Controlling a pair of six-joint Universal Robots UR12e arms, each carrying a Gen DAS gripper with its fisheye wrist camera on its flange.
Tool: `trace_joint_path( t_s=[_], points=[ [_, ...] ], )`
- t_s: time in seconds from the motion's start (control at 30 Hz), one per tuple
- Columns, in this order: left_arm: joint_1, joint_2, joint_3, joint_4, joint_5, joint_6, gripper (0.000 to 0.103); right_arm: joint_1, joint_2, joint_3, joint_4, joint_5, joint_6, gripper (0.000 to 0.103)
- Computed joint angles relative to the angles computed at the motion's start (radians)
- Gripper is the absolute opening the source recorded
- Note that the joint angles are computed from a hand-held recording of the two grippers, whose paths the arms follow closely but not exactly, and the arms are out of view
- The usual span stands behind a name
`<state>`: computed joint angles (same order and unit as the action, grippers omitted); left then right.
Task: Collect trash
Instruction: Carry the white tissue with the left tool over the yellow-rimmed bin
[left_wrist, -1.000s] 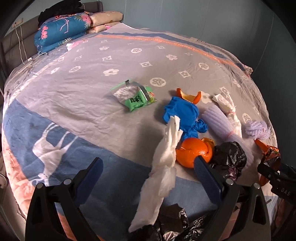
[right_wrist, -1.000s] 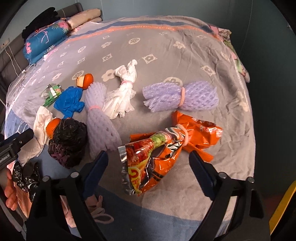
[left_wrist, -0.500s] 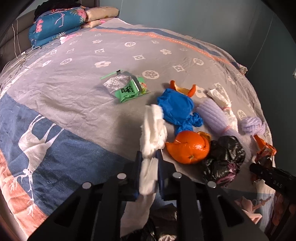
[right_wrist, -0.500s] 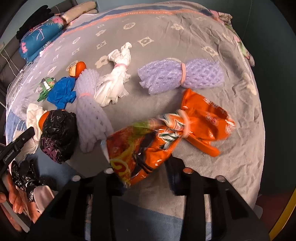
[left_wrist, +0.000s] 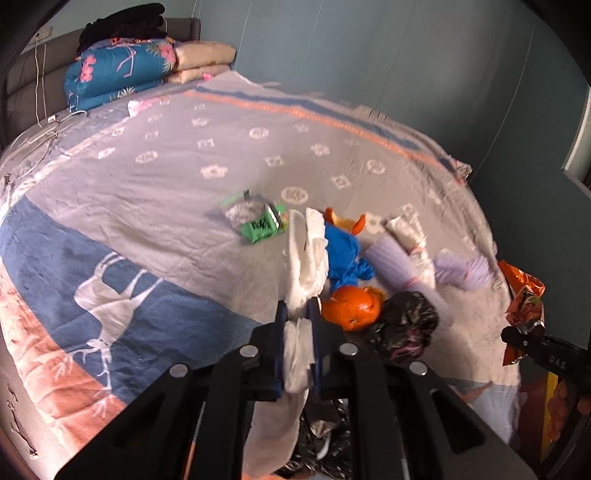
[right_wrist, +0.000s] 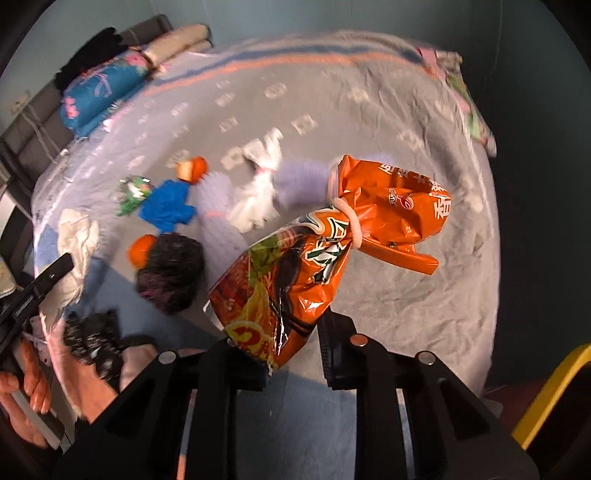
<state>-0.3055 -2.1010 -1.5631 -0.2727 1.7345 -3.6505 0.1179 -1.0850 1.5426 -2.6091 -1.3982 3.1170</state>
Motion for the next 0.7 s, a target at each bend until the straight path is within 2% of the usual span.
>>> trace_joint_path(
  t_s=[0.17,0.33,0.7],
  points=[
    [-0.010,0.024,-0.015,0.037,0.007,0.005,0.010,-0.024,-0.073,0.067,-0.039,0.084,-0.045,0.020],
    [-0.028,0.037,-0.025,0.060,-0.002,-0.002,0.010,-0.052,-0.131,0.113,-0.033,0.184,-0.071,0.020],
    [-0.085,0.044,0.001,0.083,-0.034,0.055,0.010,-0.127,-0.258,0.222,-0.110,0.306,-0.076,0.020]
  ],
)
